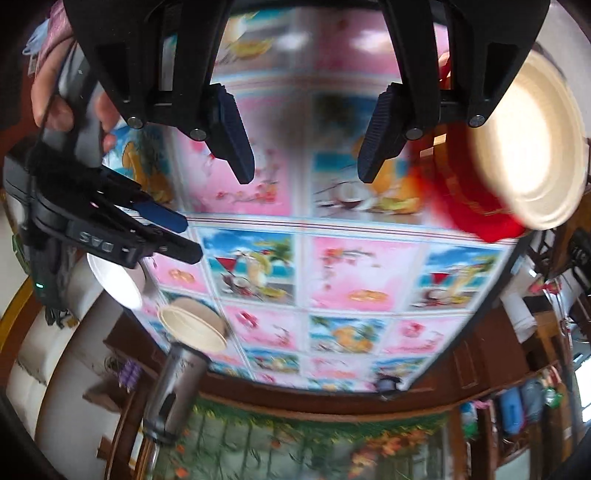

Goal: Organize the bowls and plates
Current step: 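Move both tools to the second beige pulp plate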

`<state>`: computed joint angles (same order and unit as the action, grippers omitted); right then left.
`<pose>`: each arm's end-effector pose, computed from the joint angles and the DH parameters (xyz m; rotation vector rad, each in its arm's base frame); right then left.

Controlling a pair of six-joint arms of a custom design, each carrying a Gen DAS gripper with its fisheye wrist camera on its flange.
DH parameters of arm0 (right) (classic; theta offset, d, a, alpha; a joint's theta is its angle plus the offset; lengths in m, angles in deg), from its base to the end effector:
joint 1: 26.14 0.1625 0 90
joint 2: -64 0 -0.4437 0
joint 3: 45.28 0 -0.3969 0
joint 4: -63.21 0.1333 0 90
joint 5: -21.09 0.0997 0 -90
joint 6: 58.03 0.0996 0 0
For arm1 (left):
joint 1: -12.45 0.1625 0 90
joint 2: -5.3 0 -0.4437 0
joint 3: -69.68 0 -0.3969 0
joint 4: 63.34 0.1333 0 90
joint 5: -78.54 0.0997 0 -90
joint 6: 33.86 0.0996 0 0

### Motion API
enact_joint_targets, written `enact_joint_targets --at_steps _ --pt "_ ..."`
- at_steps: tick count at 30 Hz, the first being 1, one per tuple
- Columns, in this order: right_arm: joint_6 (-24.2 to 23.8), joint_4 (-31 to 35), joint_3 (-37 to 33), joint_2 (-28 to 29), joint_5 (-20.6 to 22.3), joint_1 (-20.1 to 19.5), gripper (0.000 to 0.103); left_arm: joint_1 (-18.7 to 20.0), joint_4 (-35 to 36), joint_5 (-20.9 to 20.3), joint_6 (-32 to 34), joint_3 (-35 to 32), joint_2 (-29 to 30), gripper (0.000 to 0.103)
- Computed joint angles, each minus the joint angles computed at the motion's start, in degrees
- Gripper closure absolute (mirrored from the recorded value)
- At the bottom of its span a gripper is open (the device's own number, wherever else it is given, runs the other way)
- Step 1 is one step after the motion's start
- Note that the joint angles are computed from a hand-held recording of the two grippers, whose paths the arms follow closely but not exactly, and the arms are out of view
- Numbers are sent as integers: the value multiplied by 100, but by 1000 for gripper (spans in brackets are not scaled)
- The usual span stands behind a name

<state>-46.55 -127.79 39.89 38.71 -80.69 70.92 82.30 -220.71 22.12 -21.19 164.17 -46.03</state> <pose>0.2030 -0.7201 0.0009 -0.2206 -2.8499 1.1048 -0.0614 -0.7143 0.2026 0.5564 2.4676 -0.5899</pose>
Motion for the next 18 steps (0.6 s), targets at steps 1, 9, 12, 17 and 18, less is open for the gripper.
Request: enact_joint_targets --at_steps 1,9,12,17,18 --pt "14 -25 40 -61 -2 -65 51 -3 143 -23 -94 -182 142 46" --pt "100 -67 -129 -354 -25 -410 50 -90 598 217 -412 -1874 1362 46" --pt "174 -17 -372 -361 47 -497 50 -106 1012 296 -536 -2701 1843 46" --pt "554 219 -980 -230 197 -672 50 -98 1803 169 -736 -4321 2715 46" --pt "622 256 -1070 -201 208 -694 50 -100 1965 248 -723 -4743 2962 46"
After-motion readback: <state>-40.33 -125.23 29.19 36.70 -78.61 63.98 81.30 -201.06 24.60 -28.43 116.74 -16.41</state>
